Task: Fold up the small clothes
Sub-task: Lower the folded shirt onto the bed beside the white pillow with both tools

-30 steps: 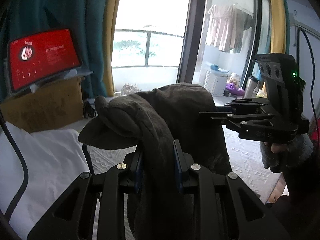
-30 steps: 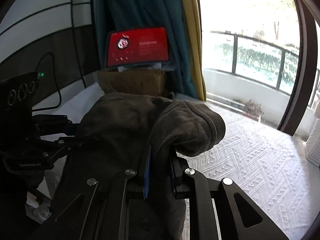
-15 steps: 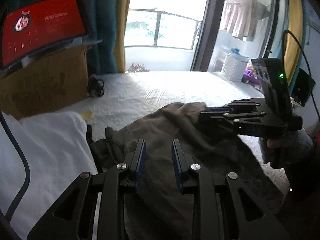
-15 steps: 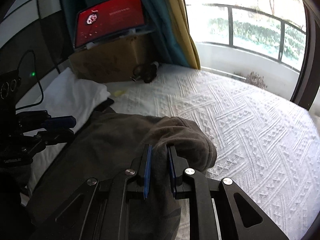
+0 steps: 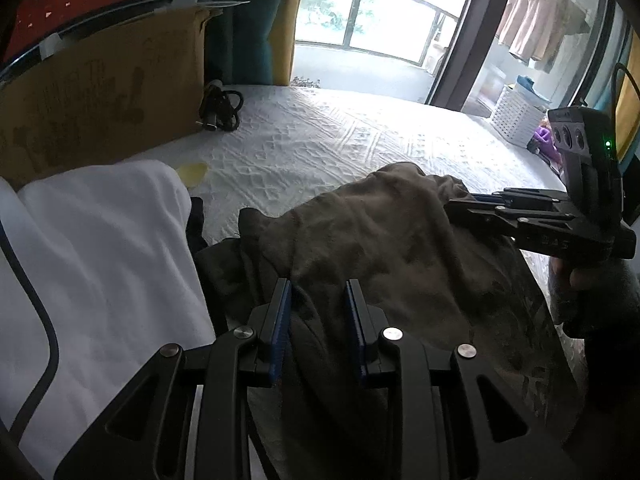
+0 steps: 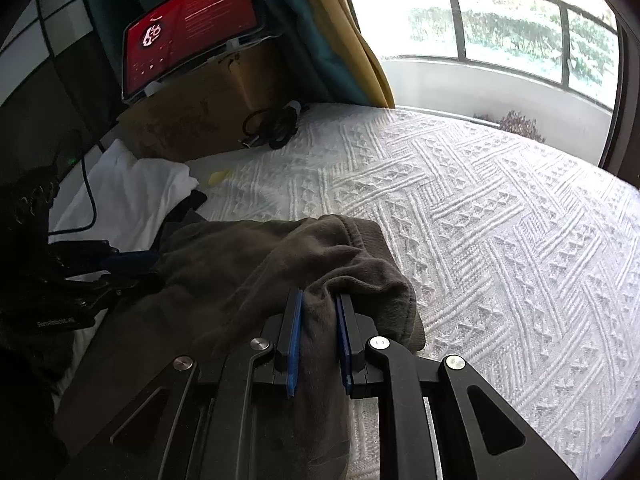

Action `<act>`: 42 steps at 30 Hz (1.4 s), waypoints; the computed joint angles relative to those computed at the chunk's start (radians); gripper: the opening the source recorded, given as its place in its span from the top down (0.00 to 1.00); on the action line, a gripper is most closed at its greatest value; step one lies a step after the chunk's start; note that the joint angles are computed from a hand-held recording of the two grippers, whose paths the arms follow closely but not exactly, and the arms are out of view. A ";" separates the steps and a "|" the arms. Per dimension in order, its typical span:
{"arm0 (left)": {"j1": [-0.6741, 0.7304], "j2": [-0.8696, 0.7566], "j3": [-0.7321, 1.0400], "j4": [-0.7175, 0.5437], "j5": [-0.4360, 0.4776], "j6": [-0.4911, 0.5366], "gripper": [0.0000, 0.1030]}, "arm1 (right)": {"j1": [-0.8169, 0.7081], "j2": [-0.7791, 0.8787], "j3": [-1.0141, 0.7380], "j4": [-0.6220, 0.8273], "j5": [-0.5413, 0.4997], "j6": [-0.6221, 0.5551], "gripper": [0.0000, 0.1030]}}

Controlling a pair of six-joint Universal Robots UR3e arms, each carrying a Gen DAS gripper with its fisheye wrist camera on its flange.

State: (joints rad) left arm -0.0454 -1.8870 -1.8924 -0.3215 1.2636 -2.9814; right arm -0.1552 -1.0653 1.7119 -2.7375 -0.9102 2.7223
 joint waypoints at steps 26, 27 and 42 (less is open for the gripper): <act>-0.022 -0.093 0.184 -0.098 0.028 -0.022 0.60 | -0.086 0.166 -0.251 0.281 0.314 0.139 0.26; -0.020 -0.095 0.179 -0.085 0.022 -0.018 0.60 | -0.068 0.175 -0.280 0.266 0.306 0.140 0.42; -0.068 -0.151 0.232 -0.036 0.174 0.004 0.89 | 0.028 0.054 -0.097 -0.045 -0.188 0.046 0.92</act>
